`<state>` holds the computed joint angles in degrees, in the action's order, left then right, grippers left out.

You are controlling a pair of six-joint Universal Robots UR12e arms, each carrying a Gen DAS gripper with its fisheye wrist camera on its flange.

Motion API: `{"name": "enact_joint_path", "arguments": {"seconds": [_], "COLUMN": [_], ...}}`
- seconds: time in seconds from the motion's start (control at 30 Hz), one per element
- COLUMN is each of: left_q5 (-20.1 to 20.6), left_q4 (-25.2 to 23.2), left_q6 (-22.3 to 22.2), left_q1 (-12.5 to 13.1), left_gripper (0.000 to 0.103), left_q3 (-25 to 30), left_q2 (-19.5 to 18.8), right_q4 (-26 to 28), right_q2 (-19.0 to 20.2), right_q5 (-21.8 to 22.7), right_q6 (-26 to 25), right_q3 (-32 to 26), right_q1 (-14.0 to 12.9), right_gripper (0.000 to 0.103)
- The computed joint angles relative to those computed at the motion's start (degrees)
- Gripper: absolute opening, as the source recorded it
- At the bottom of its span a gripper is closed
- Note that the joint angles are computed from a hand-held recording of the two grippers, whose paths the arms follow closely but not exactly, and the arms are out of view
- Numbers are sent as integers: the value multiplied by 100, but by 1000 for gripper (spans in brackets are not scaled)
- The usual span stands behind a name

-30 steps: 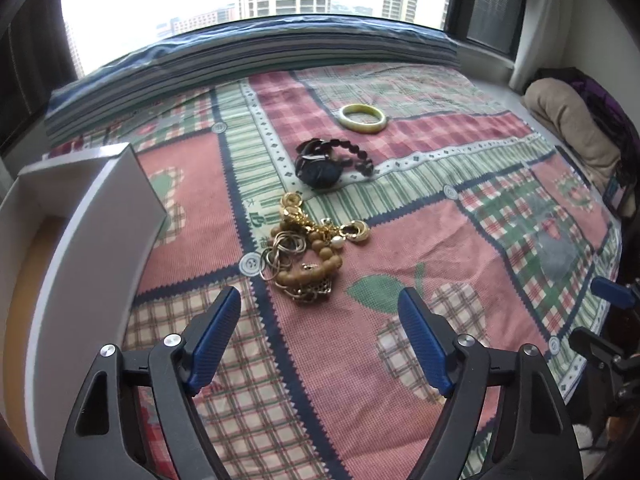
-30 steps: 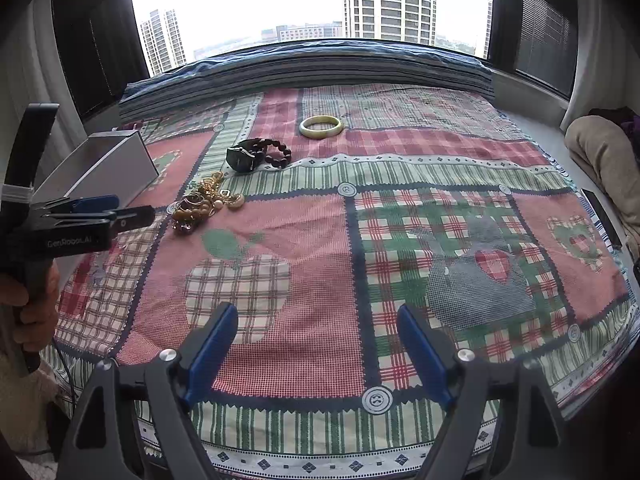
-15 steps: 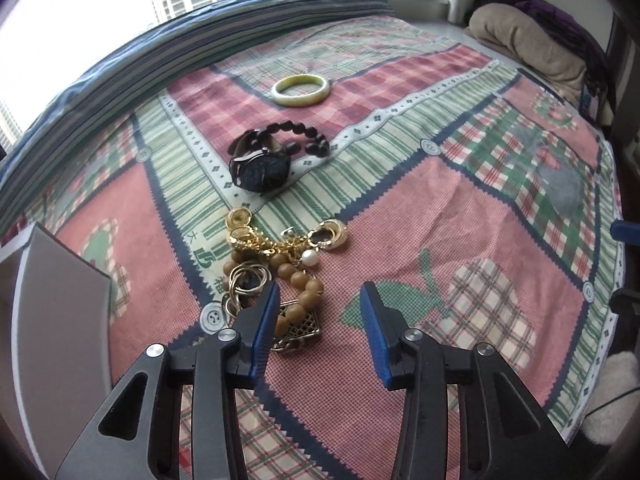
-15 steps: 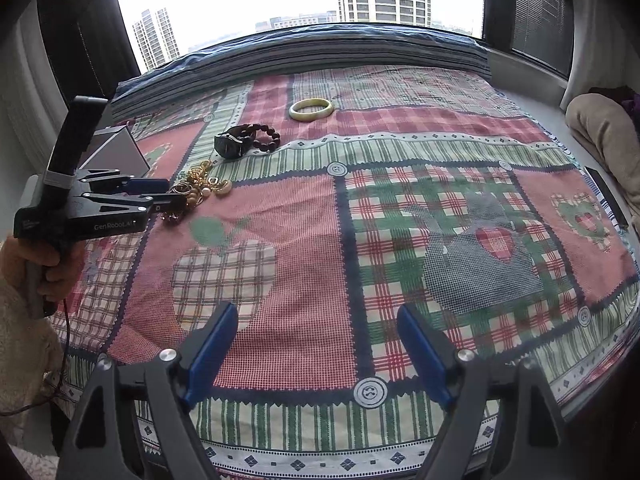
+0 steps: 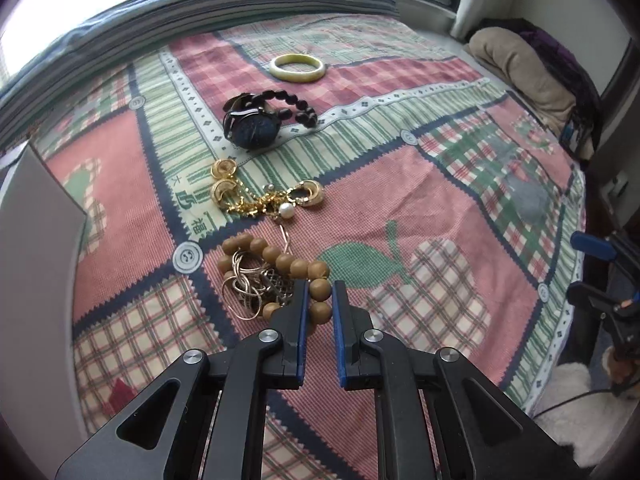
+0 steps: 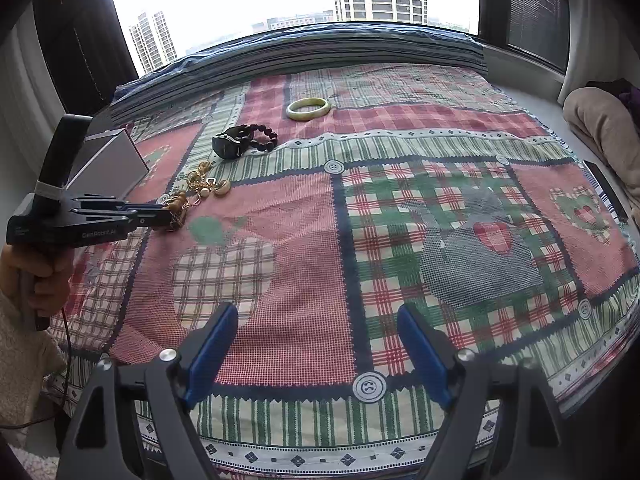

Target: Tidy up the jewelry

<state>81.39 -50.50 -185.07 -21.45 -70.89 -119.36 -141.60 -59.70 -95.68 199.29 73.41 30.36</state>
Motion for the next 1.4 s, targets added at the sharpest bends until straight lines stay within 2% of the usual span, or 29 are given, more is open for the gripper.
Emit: {"name": "enact_joint_path", "arguments": {"seconds": [0.17, 0.27, 0.47, 0.6, 0.77, 0.9, 1.03, 1.1, 1.17, 1.3, 1.4], "left_q5": [-564, -717, -473, -94, -125, -64, 71, 128, 268, 484, 697], "left_q4": [768, 1229, 1613, 1585, 1824, 1974, 1971, 1987, 1978, 1994, 2018], "left_q6": [-1067, -1601, -2176, -2479, -3064, -3268, -3274, -3293, -3327, -3347, -3347], "left_q1": [160, 259, 336, 345, 417, 417, 369, 355, 327, 272, 209], "left_gripper": [9, 9, 9, 10, 10, 10, 11, 22, 26, 28, 33], "left_q3": [-496, -736, -1217, -1583, -2140, -2393, -2532, -2605, -2665, -2759, -2817], "left_q2": [344, 517, 842, 1043, 1276, 1379, 1477, 1537, 1598, 1693, 1759], "right_q4": [14, 13, -23, 31, 53, 66, 454, 617, 764, 1219, 1447], "right_q2": [9, 4, -10, 5, 36, 175, 405, 515, 646, 1020, 1264], "right_q5": [18, 23, -26, -20, 100, 770, 1633, 1868, 2163, 2592, 2856], "right_q6": [-41, -57, -78, -94, -221, -712, -907, -988, -1047, -942, -1101], "right_q3": [-12, -12, -1, -26, -71, -280, -673, -851, -1053, -1639, -2057], "right_q1": [18, 33, 60, 72, 108, 94, 43, 41, 16, -52, -24], "right_gripper": [83, 83, 83, 83, 83, 83, 83, 83, 83, 83, 83]}}
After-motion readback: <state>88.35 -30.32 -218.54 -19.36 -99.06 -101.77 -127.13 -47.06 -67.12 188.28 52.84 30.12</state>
